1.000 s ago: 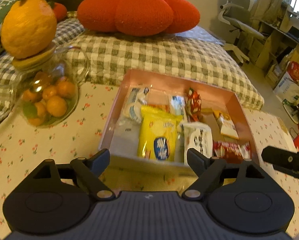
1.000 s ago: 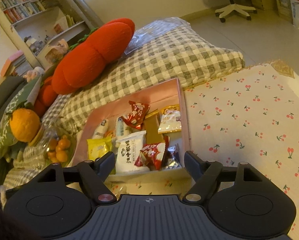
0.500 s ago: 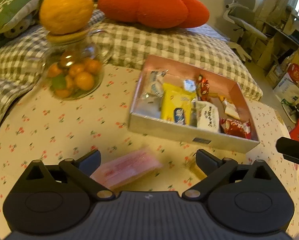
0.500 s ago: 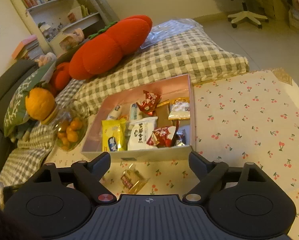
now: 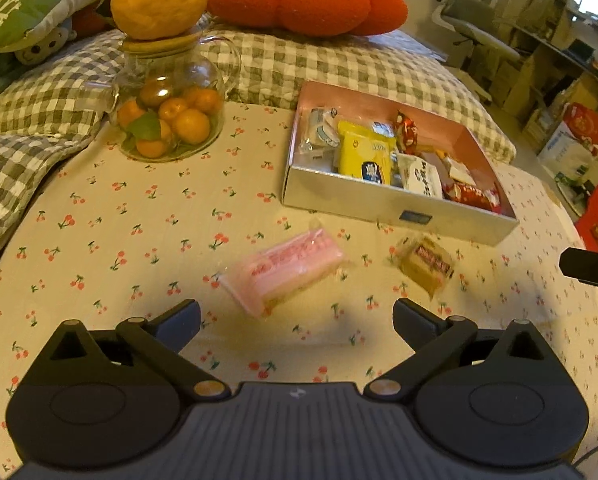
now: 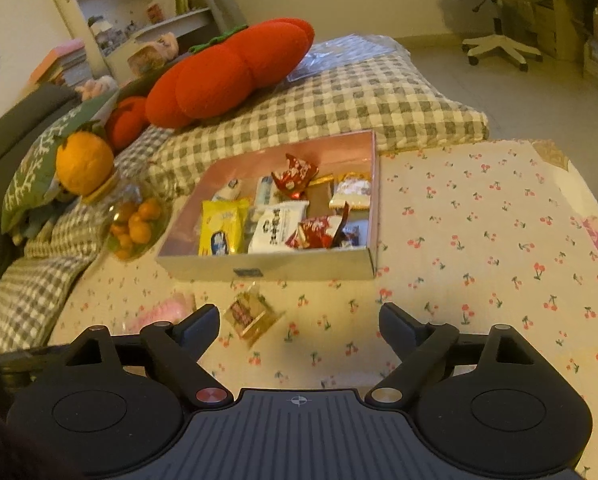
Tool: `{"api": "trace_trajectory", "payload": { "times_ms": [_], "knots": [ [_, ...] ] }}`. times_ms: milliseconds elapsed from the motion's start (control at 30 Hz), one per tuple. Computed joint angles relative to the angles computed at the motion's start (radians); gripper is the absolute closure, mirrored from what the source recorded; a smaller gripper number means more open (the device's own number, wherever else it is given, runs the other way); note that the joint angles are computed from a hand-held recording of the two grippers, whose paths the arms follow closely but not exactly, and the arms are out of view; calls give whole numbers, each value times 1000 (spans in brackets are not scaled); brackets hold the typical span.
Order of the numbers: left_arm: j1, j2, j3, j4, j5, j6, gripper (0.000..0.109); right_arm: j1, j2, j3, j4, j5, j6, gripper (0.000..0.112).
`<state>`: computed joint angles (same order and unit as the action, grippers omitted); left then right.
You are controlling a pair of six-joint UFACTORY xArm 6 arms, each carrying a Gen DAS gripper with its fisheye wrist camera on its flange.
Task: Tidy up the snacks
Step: 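Move both tools back from the tray toward the pink wafer and brown cake packets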
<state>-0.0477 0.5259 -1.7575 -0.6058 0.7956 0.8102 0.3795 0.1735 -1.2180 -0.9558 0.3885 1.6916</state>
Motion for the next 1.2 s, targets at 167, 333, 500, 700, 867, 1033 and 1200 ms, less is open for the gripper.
{"api": "trace_trajectory", "payload": {
  "times_ms": [167,333,500,700,867,1033,1200],
  "knots": [
    [18,-33,58,-33,-25,87,6,26,4,11,10,18,-31,23],
    [32,-51,108,-53,-62,164,6,58,30,-3,18,66,-86,23],
    [46,-52,138,-60,-83,223,6,82,65,-20,43,88,-137,23],
    [60,-43,167,-77,-104,293,6,113,128,-77,55,131,-230,23],
    [62,-42,197,-102,-130,372,6,125,183,-126,73,145,-298,23],
    [69,-39,209,-229,-126,536,6,126,227,-159,39,148,-314,19],
    [73,-9,178,-320,-100,636,6,111,256,-179,-17,116,-277,9]
  ]
}}
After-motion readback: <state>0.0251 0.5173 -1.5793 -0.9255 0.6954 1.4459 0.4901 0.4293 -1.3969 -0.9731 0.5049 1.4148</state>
